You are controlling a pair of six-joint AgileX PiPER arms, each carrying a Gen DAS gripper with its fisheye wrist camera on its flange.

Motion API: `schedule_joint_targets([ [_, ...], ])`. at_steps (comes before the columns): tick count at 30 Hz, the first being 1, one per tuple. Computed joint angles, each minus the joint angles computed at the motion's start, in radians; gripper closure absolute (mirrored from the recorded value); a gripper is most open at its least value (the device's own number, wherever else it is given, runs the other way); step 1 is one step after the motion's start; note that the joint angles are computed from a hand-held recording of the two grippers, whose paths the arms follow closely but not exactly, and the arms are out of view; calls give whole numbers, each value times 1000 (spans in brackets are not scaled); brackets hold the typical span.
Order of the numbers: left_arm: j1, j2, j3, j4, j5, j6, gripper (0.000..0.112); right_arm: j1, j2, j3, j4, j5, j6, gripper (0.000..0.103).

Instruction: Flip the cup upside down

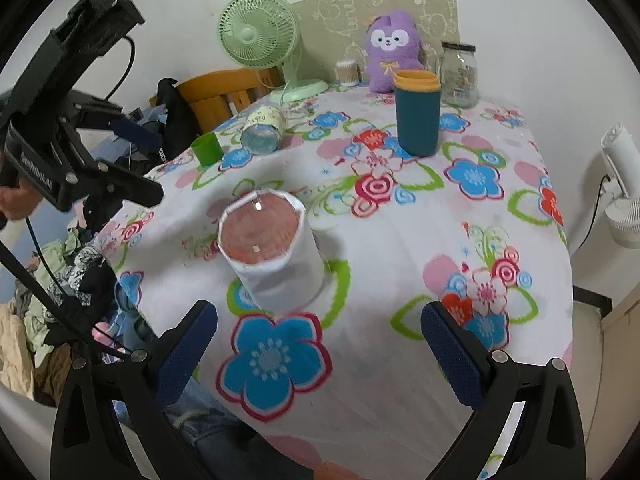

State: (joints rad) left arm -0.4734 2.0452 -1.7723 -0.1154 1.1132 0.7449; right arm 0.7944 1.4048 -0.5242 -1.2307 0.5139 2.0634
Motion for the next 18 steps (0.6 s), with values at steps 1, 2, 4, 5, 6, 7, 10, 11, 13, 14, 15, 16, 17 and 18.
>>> schedule_joint_targets([
  [1, 10, -5, 9, -11, -15, 3, 19, -5, 4, -14, 5, 3, -14, 0],
  [2, 16, -8, 17, -21, -26, 7, 19, -8, 8, -27, 12, 4, -26, 0],
  [4, 36, -21, 41, -60, -57, 22, 19, -18, 13, -53, 31, 5, -63, 0],
  [5, 50, -29, 56, -90, -75, 36, 19, -22, 17, -70, 44, 9, -86, 0],
  [6, 58, -34, 67, -107, -88, 44, 19, -25, 22, -87, 59, 14, -111, 0],
  [7, 66, -44, 84, -125, -104, 53, 19, -27, 26, -104, 73, 20, -135, 0],
  [10, 81, -61, 119, -159, -148, 71, 19, -22, 34, -150, 101, 46, -184, 0],
  [11, 89, -72, 140, -177, -174, 81, 19, -18, 37, -163, 104, 57, -191, 0],
  [13, 102, -87, 169, -209, -209, 100, 19, -10, 43, -189, 106, 78, -194, 0],
  [14, 108, -98, 191, -230, -236, 112, 19, -4, 47, -205, 106, 95, -193, 0],
  [15, 117, -116, 225, -264, -275, 134, 19, 4, 54, -220, 105, 119, -186, 0],
  [16, 122, -126, 241, -282, -292, 147, 19, 18, 62, -235, 100, 155, -171, 0],
  [17, 132, -145, 279, -327, -332, 177, 19, 35, 70, -249, 89, 197, -144, 0],
  [18, 138, -160, 308, -362, -365, 204, 19, 45, 73, -256, 80, 219, -124, 0],
])
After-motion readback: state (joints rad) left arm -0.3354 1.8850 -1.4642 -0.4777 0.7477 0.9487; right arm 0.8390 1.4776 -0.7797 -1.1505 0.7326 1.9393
